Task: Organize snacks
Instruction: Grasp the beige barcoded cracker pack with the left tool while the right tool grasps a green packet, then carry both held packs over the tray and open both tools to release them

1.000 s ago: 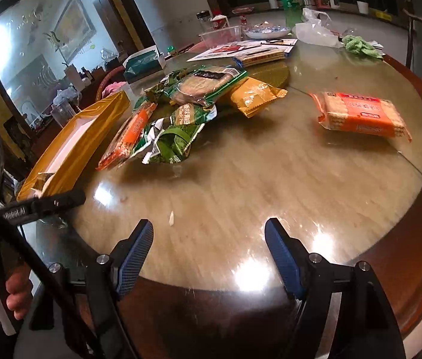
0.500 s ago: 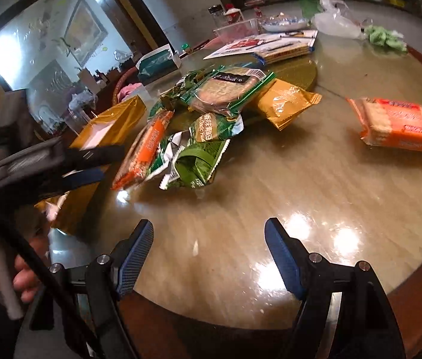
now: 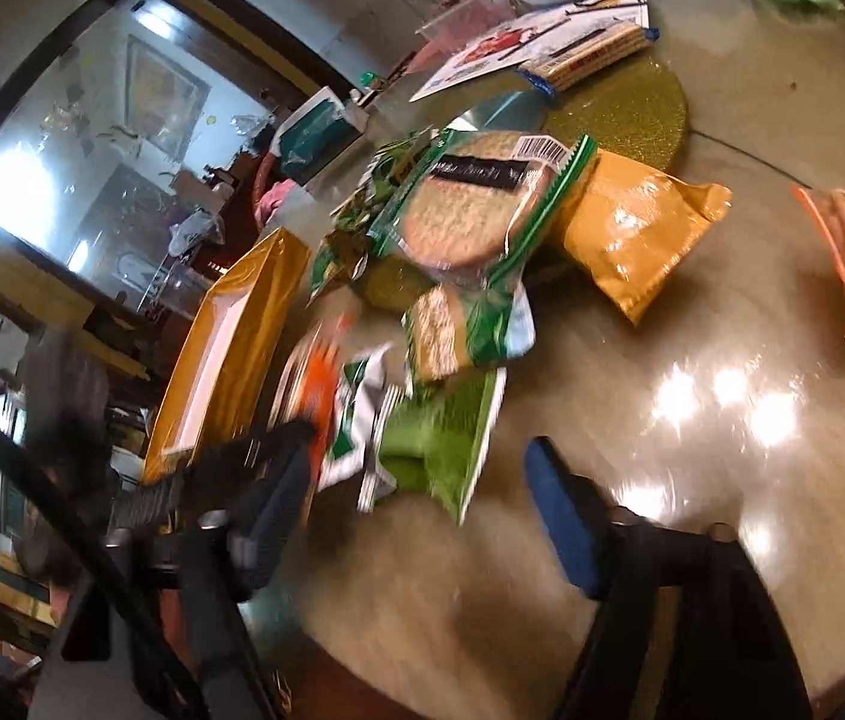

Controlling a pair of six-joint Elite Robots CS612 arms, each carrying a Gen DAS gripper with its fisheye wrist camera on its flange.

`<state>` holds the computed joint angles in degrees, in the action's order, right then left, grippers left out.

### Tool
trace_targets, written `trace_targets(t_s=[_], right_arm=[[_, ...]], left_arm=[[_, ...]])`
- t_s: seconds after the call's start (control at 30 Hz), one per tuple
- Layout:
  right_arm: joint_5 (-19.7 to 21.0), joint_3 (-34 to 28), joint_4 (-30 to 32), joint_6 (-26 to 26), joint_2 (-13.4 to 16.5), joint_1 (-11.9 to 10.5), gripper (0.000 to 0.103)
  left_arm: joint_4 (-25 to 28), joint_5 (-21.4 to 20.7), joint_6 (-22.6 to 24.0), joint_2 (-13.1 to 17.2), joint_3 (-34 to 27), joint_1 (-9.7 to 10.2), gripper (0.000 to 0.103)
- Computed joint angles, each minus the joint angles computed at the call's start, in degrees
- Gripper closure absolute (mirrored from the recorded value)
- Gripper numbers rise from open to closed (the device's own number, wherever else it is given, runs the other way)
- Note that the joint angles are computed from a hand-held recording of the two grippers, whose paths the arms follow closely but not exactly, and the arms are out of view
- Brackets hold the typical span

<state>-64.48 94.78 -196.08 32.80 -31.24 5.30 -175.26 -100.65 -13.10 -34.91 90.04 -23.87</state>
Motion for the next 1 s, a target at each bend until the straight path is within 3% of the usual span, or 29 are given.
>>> trace_targets(t_s=[0.03, 0.13, 0.4, 0.73, 1.0], right_arm=[[0.55, -0.41, 0.81, 0.54, 0.21, 0.01, 0.067], [-0.53, -0.16, 0.80, -0.70, -0.04, 0.53, 0.068], [-6.80, 4.43, 0.69, -5.10, -2.70, 2.45, 0.069], [-9.10, 11.02, -2.89, -6.08, -5.18, 3.70, 0.070], [-10.01, 9.50, -3.27, -6.19, -4.80, 4.78, 0.073]], left_arm=[[-0.68, 0.37, 0.41, -0.45, 1.17, -0.09, 0.047], [-3.26, 3.68, 2.59, -1.71, 4.64, -0.93, 0.047], [-5.30, 5.80, 4.66, -3.42, 9.21, -1.88, 0.047], [-9.92, 9.84, 7.19, -4.20, 13.29, -3.95, 0.047], [-17.47, 3.55, 5.34, -4.85, 16.77, -2.51, 0.048]])
